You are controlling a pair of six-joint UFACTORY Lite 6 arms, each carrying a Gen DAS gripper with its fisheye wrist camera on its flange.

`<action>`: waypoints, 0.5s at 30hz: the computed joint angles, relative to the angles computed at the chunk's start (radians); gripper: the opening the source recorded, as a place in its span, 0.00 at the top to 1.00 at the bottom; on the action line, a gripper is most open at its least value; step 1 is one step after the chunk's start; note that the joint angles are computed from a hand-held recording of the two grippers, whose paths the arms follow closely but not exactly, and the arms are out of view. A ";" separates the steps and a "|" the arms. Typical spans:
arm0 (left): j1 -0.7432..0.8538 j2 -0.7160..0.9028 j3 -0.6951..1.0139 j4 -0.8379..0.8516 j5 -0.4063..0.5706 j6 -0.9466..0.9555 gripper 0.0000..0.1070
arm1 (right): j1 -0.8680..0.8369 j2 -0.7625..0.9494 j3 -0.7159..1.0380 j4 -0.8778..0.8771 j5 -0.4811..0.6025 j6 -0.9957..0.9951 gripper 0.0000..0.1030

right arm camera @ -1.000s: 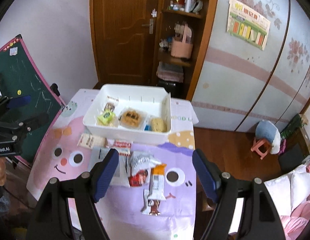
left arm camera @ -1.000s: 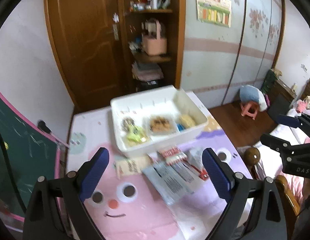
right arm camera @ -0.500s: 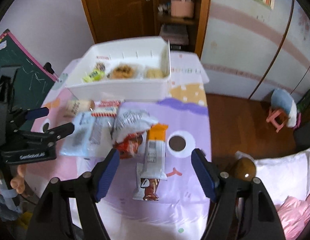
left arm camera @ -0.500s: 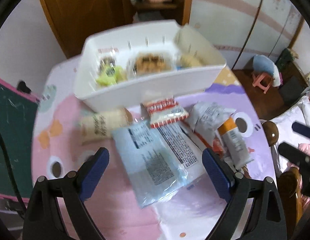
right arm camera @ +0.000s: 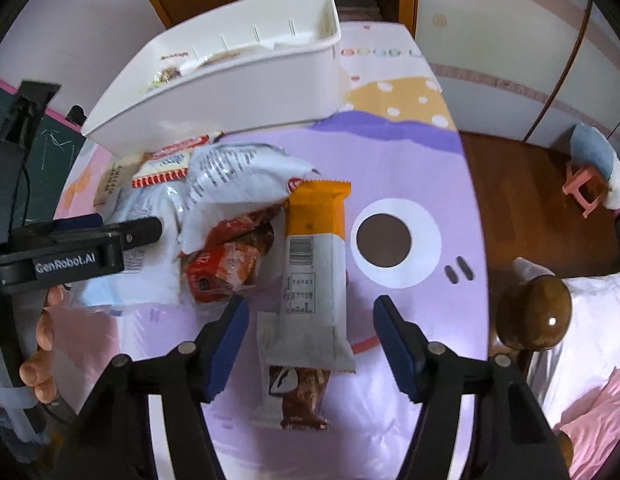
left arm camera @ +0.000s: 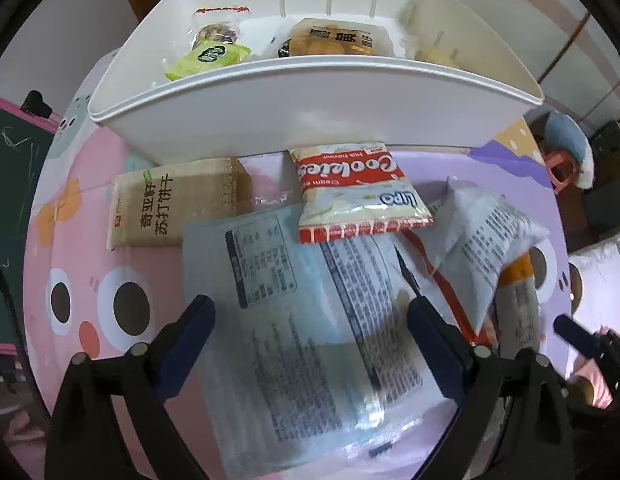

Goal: Organize snacks
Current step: 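Grasp the blue-white bag with the left tool while the right tool grasps the orange-wrapped bar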

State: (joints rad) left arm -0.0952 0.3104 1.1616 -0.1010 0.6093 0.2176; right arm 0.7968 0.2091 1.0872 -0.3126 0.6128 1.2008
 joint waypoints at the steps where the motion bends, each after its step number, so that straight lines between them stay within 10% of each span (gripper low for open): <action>1: -0.007 0.015 0.008 0.017 -0.009 -0.025 0.06 | -0.004 0.016 0.004 0.010 -0.010 -0.010 0.43; 15: -0.083 0.170 0.101 0.239 -0.065 -0.292 0.04 | 0.039 0.159 0.102 -0.046 0.030 0.031 0.57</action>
